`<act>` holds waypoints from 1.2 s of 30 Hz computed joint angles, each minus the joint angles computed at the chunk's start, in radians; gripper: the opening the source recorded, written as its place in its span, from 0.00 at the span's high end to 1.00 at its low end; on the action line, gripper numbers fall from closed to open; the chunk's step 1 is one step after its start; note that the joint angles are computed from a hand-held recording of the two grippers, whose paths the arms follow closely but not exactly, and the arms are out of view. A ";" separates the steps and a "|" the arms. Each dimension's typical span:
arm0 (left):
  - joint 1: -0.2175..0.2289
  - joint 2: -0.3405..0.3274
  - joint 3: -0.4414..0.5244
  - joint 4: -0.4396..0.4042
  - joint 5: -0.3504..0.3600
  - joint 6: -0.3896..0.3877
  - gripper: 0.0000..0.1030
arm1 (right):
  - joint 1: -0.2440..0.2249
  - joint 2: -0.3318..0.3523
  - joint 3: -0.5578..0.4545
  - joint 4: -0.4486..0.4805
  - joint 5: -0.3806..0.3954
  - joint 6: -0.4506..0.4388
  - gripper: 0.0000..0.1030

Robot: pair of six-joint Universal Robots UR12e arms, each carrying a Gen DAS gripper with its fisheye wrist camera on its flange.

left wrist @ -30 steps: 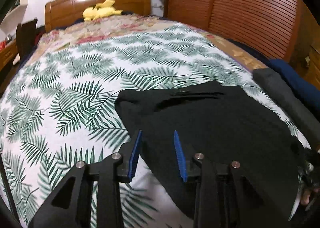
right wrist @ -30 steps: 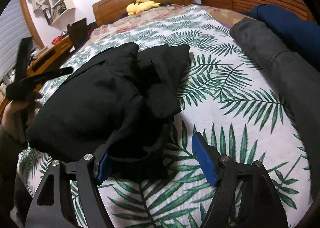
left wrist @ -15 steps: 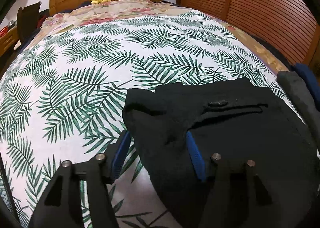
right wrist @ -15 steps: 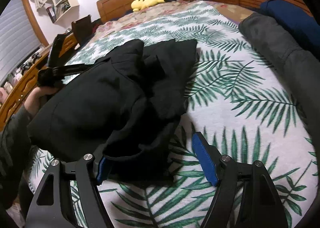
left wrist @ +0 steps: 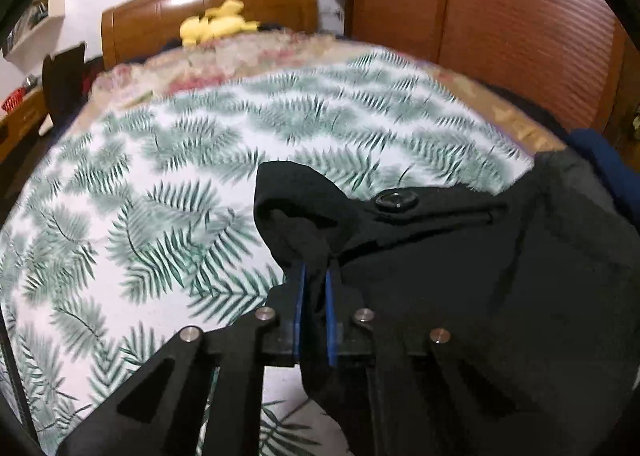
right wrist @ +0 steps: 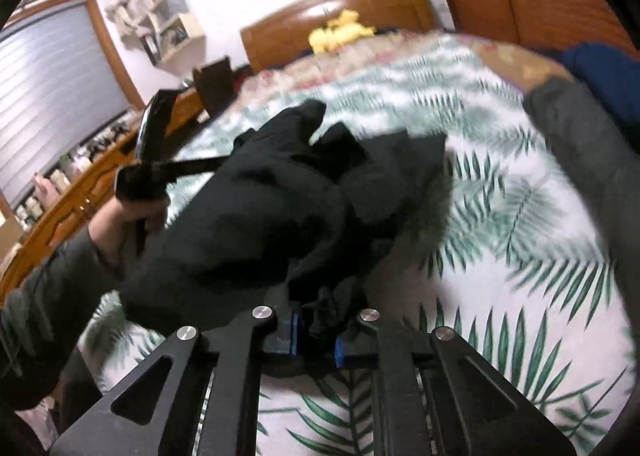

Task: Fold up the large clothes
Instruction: 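Lift the folded coat with both tools and carry it onto the clothes pile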

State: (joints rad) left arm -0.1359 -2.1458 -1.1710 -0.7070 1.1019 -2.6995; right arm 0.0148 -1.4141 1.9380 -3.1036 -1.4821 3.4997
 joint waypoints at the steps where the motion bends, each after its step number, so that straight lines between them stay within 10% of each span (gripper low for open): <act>1: 0.001 0.011 -0.007 0.015 -0.008 -0.004 0.96 | 0.001 -0.002 -0.002 -0.015 -0.002 0.001 0.92; 17: -0.145 0.107 0.030 0.213 -0.191 -0.142 0.96 | -0.106 -0.281 0.013 0.015 -0.256 -0.296 0.93; 31: -0.295 0.070 0.093 0.028 -0.195 -0.053 0.92 | -0.250 -0.477 0.170 0.217 -0.483 -0.215 0.89; 36: -0.285 0.104 0.049 -0.006 -0.218 -0.012 0.86 | -0.228 -0.479 0.195 0.217 -0.627 -0.160 0.33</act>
